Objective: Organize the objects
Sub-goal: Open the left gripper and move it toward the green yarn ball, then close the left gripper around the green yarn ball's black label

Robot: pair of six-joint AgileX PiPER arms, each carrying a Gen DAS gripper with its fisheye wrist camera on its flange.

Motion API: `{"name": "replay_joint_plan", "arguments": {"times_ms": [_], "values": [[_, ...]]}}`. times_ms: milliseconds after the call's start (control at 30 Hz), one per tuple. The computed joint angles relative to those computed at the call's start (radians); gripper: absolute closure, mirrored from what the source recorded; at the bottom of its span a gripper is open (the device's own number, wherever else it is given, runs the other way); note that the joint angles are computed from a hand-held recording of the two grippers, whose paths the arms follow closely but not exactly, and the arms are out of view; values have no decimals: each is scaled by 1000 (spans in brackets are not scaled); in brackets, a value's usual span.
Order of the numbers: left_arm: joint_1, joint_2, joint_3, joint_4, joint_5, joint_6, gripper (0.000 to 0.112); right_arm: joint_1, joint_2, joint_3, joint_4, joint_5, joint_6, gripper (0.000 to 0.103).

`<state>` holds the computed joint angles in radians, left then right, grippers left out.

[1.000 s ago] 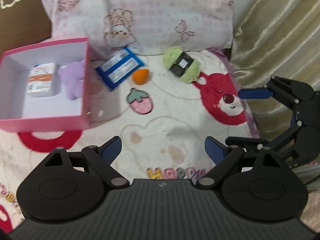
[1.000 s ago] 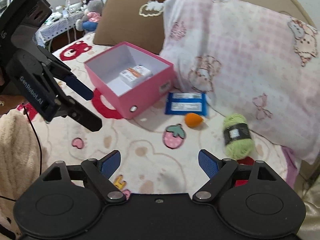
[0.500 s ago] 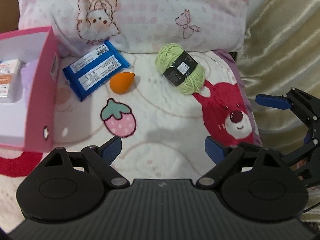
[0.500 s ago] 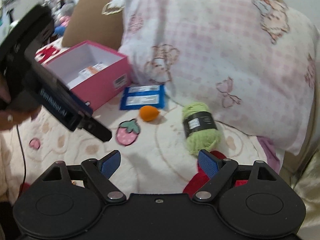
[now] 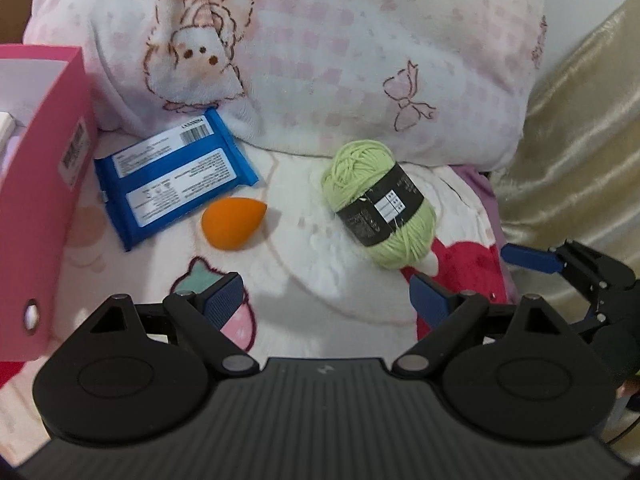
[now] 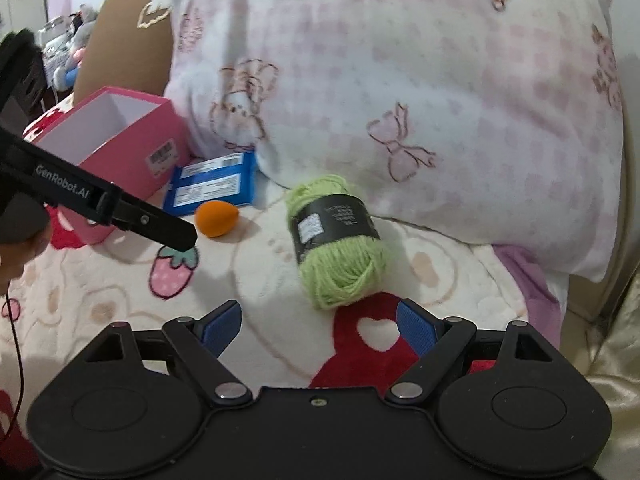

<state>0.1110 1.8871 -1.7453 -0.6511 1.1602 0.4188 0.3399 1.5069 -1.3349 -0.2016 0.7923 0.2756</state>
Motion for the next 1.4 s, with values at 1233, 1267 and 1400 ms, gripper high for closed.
{"name": "replay_joint_plan", "arguments": {"times_ms": [1233, 1267, 1400], "values": [[-140, 231, -32, -250, -288, -21, 20, -178, 270, -55, 318, -257, -417, 18], [-143, 232, -33, -246, -288, -26, 20, -183, 275, -60, 335, -249, -420, 19], [-152, 210, 8, -254, -318, -23, 21, -175, 286, -66, 337, -238, -388, 28]]}}
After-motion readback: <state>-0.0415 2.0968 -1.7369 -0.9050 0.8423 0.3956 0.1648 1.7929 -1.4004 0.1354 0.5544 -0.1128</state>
